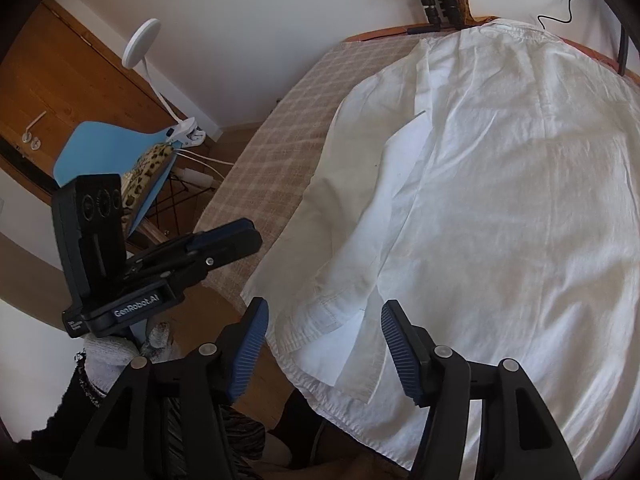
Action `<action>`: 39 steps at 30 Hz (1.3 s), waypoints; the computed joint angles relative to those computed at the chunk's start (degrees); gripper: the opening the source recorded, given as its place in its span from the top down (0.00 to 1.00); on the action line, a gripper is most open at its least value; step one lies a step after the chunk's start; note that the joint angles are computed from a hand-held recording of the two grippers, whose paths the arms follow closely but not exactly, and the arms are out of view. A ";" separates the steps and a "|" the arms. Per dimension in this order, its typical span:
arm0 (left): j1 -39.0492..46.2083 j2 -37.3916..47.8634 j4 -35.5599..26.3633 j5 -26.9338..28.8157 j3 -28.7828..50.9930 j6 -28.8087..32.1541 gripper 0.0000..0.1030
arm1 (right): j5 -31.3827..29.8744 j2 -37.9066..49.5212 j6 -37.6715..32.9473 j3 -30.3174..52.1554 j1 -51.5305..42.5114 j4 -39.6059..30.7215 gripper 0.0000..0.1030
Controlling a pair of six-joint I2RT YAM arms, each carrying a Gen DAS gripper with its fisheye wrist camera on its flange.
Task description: Fold small clothes
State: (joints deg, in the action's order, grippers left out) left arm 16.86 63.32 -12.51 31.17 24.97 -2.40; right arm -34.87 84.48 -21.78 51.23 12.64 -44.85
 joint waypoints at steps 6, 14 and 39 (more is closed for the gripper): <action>3.18 1.00 0.25 1.40 0.27 0.66 0.70 | 7.80 4.04 8.36 -0.54 7.12 6.36 0.42; 7.74 -0.01 -0.58 4.32 0.40 1.68 0.70 | -27.57 15.79 -0.78 4.61 -5.26 -7.55 0.84; -12.12 18.51 10.57 -5.32 1.98 -6.66 0.95 | 12.42 -5.91 -4.29 -8.15 2.14 6.06 0.73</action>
